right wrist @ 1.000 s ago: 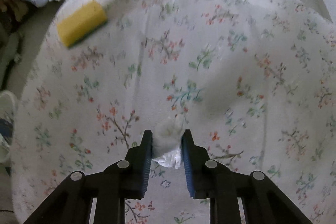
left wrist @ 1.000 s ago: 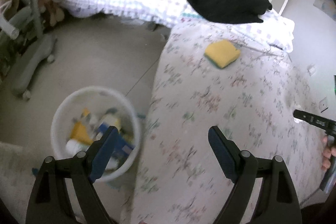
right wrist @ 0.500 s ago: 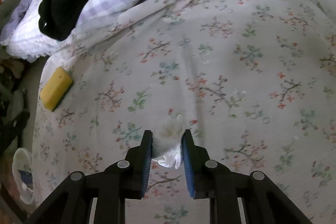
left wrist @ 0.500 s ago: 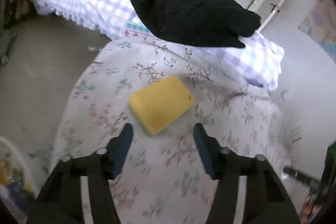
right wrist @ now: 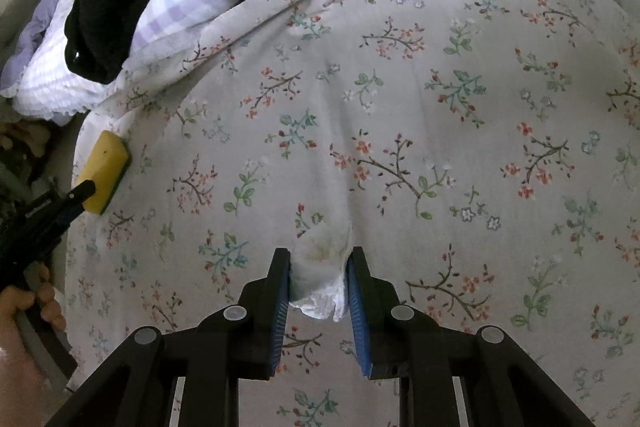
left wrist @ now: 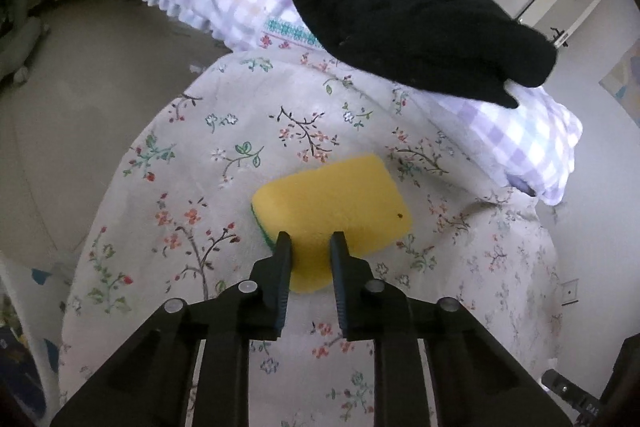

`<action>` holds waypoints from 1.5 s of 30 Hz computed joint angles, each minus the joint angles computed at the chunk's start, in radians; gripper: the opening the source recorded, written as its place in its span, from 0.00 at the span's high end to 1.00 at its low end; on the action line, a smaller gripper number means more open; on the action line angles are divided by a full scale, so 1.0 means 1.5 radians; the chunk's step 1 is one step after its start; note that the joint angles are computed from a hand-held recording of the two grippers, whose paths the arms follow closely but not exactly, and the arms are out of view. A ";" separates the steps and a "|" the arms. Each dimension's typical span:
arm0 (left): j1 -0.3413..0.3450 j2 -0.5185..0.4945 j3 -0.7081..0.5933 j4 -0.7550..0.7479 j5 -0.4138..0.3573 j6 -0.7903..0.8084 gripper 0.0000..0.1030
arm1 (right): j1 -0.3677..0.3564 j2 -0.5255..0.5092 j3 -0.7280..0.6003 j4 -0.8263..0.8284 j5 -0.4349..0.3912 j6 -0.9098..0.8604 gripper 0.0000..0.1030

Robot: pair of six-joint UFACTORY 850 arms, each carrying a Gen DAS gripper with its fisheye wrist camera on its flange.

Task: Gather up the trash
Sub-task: 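Carry the sponge over the bin and open the left tool while the right tool carries the tissue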

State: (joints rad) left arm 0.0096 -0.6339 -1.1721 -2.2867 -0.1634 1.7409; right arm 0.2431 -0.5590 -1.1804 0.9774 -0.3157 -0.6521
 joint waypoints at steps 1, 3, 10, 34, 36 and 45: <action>0.002 0.010 0.011 -0.022 -0.011 0.021 0.81 | 0.000 0.004 0.003 0.005 0.000 -0.005 0.77; 0.005 0.033 0.034 -0.055 -0.027 0.057 0.81 | 0.000 0.012 0.010 0.012 0.005 -0.015 0.77; 0.017 0.130 0.131 -0.065 -0.048 0.077 0.81 | 0.006 0.050 0.040 0.051 0.014 -0.055 0.77; 0.180 0.433 0.457 0.015 -0.049 0.077 0.81 | 0.163 0.082 0.058 0.076 0.042 -0.105 0.77; 0.196 0.435 0.465 -0.027 -0.024 0.123 0.81 | 0.177 0.074 0.048 0.064 0.042 -0.090 0.77; 0.296 0.402 0.469 -0.024 -0.003 0.120 0.80 | 0.238 0.028 -0.011 0.023 0.035 -0.036 0.77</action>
State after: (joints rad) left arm 0.4537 -0.0312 -0.4686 -2.3229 -0.1682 1.9209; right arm 0.6008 -0.5176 -1.1973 1.0126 -0.2639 -0.7055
